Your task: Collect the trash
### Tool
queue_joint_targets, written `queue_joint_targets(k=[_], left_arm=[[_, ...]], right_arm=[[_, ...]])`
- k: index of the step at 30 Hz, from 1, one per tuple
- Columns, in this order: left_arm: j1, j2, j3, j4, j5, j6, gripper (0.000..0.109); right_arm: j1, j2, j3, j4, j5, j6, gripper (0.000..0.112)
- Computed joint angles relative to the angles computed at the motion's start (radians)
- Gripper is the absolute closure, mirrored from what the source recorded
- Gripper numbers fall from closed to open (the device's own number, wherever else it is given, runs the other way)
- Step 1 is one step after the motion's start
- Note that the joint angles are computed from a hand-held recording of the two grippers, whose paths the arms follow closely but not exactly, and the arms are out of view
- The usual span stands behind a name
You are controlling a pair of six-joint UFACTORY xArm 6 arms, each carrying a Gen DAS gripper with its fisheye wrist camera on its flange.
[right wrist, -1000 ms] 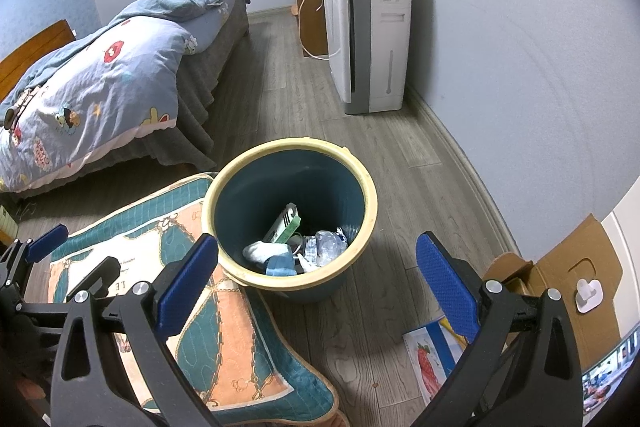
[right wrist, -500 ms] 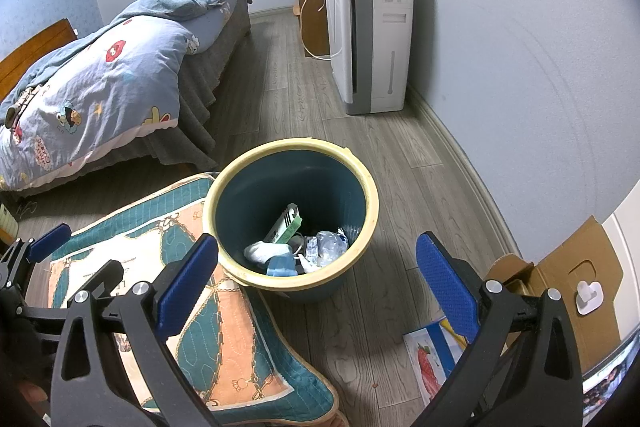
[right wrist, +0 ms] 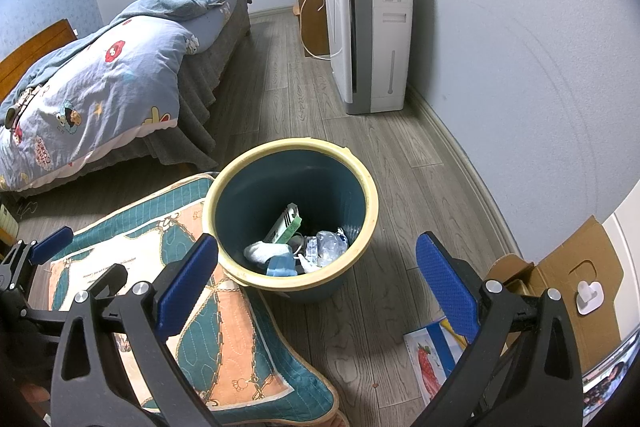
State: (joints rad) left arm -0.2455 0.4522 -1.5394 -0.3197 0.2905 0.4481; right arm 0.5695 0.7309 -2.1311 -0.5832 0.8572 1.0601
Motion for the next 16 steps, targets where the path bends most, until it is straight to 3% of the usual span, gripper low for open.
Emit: queue_joint_targets(k=[9,12,16], left_arm=[[0.000,-0.009,0.011,-0.036,-0.002,0.060,0.011],[0.003,-0.011,0.006,0.025,0.013,-0.002,0.011],[0.025,-0.032,0.012,0.078,0.038,-0.069,0.011]], right_arm=[[0.000,0.013,-0.018,0.005,0.006,-0.008,0.015],[-0.001,0.022,-0.032,0.013,0.015,-0.017,0.015],[0.002,0.092,-0.143,0.057,0.103,-0.052,0.015]])
